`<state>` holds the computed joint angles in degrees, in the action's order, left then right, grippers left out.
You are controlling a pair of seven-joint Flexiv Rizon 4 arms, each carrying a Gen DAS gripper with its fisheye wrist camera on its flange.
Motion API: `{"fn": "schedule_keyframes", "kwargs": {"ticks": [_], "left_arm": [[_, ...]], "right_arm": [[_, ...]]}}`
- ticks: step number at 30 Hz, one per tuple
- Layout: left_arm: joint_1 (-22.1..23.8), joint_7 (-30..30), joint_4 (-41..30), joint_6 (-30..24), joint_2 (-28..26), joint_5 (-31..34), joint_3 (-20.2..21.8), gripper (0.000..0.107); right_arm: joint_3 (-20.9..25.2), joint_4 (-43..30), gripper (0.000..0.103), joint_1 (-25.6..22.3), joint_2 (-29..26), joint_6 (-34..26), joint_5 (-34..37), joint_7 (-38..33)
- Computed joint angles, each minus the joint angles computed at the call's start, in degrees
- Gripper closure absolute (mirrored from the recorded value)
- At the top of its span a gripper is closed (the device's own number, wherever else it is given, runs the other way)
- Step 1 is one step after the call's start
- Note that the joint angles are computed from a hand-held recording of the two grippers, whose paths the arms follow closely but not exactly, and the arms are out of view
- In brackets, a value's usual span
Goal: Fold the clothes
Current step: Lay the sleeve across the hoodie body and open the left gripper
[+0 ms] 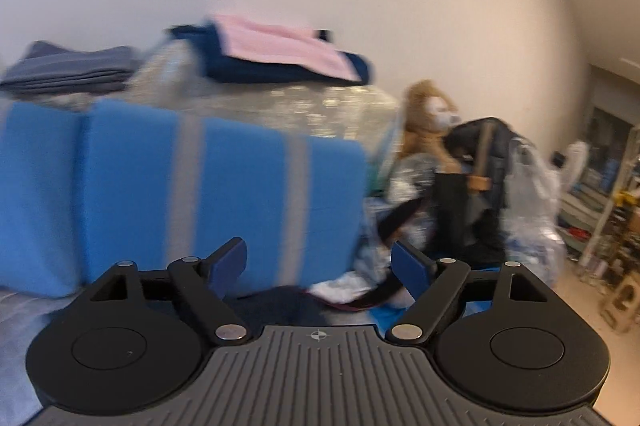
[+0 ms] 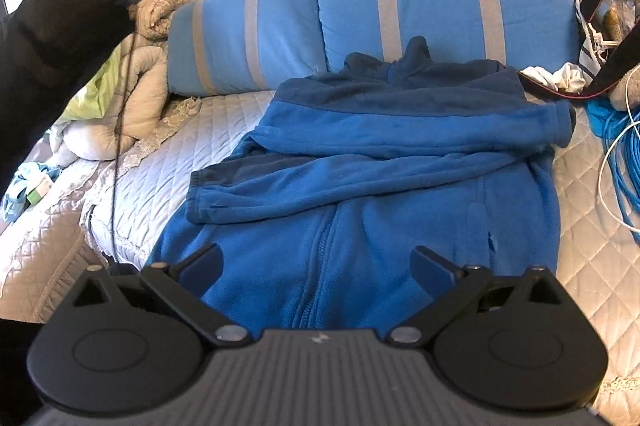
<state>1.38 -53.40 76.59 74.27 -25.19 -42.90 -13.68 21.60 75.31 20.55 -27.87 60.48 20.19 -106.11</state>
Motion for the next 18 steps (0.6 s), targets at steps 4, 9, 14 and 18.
{"fn": "schedule_keyframes", "kwargs": {"ticks": [4, 9, 14, 18], "left_arm": [[2.27, -2.10, 6.84, -0.48, 4.89, -0.42, 3.75, 0.028], [3.08, -7.21, 14.01, -4.97, 12.91, 5.40, 11.05, 0.023], [3.76, -9.61, 19.01, -10.39, 20.94, 7.64, 15.10, 0.019], [3.34, -7.28, 21.53, -12.36, 25.58, 5.11, 16.86, 0.017]], "right_arm": [[-0.22, -1.38, 0.000, 0.03, 0.05, -2.87, -0.79, 0.05], [0.12, -6.42, 0.000, -2.45, 0.70, -11.97, 1.82, -1.29], [-0.10, -14.66, 0.000, -6.64, 1.60, -24.55, 9.22, -2.83], [-1.86, -20.58, 0.000, -8.72, 2.44, -30.79, 13.40, -3.68]]}}
